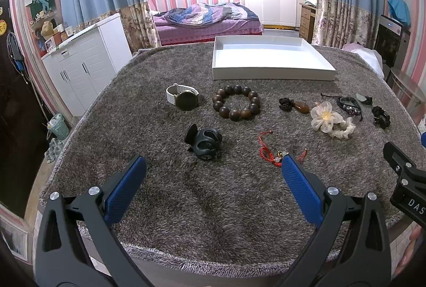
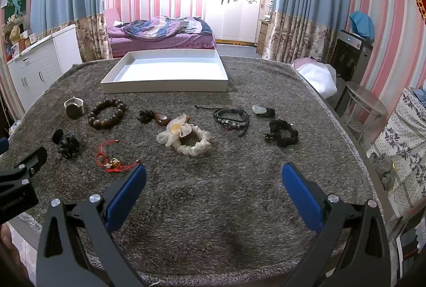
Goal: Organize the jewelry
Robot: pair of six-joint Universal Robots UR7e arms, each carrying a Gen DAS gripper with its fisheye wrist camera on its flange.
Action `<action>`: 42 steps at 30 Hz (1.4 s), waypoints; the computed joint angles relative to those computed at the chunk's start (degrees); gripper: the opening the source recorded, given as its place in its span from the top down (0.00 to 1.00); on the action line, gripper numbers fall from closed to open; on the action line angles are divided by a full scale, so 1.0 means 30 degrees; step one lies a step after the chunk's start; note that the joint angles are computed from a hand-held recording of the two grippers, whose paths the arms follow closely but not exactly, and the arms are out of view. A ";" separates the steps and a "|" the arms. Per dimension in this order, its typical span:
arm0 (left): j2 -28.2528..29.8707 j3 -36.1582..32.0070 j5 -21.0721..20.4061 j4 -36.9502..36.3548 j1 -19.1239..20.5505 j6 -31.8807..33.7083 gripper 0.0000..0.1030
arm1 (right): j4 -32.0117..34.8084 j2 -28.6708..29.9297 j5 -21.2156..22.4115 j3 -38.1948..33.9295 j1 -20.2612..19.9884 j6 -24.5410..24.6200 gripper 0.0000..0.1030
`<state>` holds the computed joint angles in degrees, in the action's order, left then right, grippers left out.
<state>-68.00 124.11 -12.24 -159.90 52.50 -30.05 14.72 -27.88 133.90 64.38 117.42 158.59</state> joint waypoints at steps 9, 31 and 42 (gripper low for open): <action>0.0201 -0.0112 -0.0057 -0.0269 0.0068 0.0315 0.03 | 0.0184 0.0014 0.0053 -0.0138 0.0035 0.0047 0.01; 0.0334 -0.0271 -0.0206 -0.0232 0.0167 0.0304 0.03 | 0.0251 0.0099 0.0127 -0.0266 -0.0054 -0.0053 0.01; 0.0344 -0.0203 -0.0247 -0.0232 0.0180 0.0209 0.03 | 0.0285 0.0198 0.0147 -0.0358 -0.0113 -0.0054 0.01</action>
<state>-66.96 123.50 -12.99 -160.59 53.04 -29.43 15.57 -27.29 134.34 63.30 117.08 158.42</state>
